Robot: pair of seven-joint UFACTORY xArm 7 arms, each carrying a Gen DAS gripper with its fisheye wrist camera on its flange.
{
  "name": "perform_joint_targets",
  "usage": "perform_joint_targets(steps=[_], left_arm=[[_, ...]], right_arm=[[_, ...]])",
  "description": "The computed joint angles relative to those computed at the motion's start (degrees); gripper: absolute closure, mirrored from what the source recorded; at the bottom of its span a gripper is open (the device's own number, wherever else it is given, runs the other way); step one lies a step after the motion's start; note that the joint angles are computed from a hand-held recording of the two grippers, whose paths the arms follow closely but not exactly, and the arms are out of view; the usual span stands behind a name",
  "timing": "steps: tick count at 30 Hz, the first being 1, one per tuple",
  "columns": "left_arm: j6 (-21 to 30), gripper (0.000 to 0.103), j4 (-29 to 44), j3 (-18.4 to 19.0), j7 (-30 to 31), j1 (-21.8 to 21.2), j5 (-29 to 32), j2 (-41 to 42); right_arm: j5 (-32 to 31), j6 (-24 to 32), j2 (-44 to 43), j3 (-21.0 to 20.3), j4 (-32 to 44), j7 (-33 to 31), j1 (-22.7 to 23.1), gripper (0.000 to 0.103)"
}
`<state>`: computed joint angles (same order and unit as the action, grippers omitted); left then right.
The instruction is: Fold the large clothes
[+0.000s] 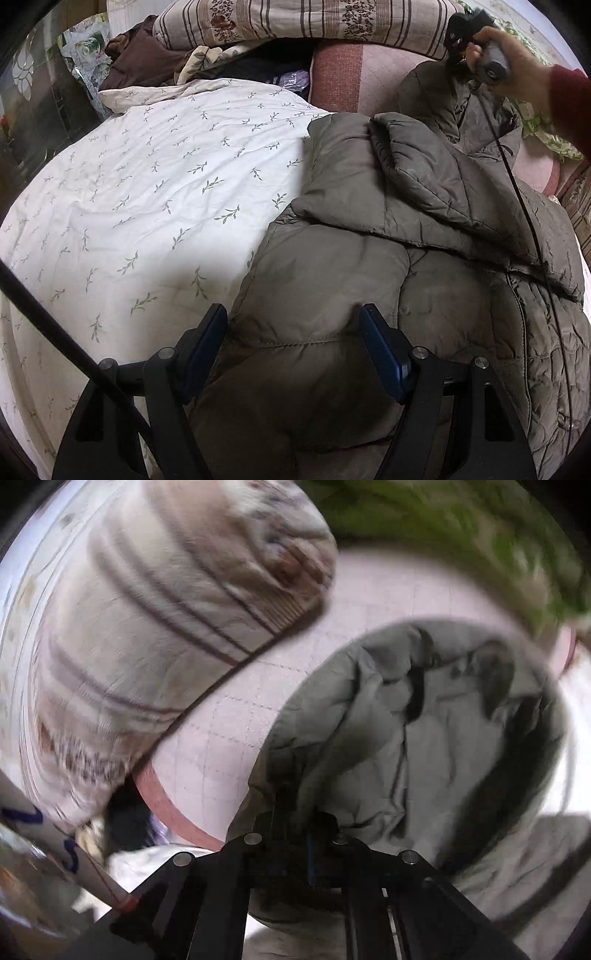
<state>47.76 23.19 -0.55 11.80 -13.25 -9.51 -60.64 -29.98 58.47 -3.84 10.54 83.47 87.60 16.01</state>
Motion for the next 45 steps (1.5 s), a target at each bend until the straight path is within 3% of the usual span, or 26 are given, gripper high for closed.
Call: perform_joint_targets(steps=[5, 10, 15, 19, 23, 28, 32, 35, 38, 43, 45], left_arm=[[-0.17, 0.03, 0.69, 0.74, 0.14, -0.02, -0.37, -0.73], [0.6, 0.03, 2.15, 2.07, 0.39, 0.17, -1.22, -0.38], [1.52, 0.03, 3.06, 3.29, 0.55, 1.46, -2.02, -0.56], [0.94, 0.03, 2.91, 2.87, 0.41, 2.77, -1.61, -1.06], [0.2, 0.03, 2.62, 1.99, -0.07, 3.81, -0.5, -1.56], [0.51, 0.03, 2.97, 1.95, -0.19, 3.91, 0.12, -2.28], [0.21, 0.03, 2.63, 1.25, -0.33, 3.62, 0.61, -3.46], [-0.03, 0.03, 2.16, 0.6, -0.56, 3.51, 1.17, -4.33], [-0.19, 0.03, 1.9, 0.25, -0.81, 3.25, 1.63, -4.3], [-0.61, 0.03, 1.53, 0.13, -1.08, 2.75, 1.8, -4.74], [-0.58, 0.03, 1.34, 0.03, -1.12, 2.51, 1.92, -4.89]], right_arm=[[-0.94, 5.59, -2.94, 2.93, 1.44, -4.91, 2.66, 0.099], [1.69, 9.6, -12.09, 8.7, -3.25, -5.08, 5.75, 0.1], [6.38, 13.91, -20.17, 17.22, -8.3, 0.11, 8.14, 0.101], [10.65, 11.13, -24.34, 22.84, -15.05, 8.46, 9.02, 0.101], [12.88, 8.26, -24.29, 25.06, -20.58, 13.18, 8.96, 0.102], [14.0, 5.79, -22.56, 23.03, -25.49, 14.59, 10.36, 0.102], [12.99, 7.62, -22.15, 22.41, -24.97, 14.51, 11.37, 0.101], [11.98, 11.65, -22.14, 23.58, -21.88, 13.5, 12.44, 0.094], [10.03, 19.0, -21.76, 26.6, -16.89, 11.76, 13.24, 0.066], [4.79, 31.53, -20.92, 31.37, -8.65, 9.87, 11.38, 0.062], [2.54, 34.41, -19.38, 31.29, -6.36, 7.7, 9.93, 0.054]])
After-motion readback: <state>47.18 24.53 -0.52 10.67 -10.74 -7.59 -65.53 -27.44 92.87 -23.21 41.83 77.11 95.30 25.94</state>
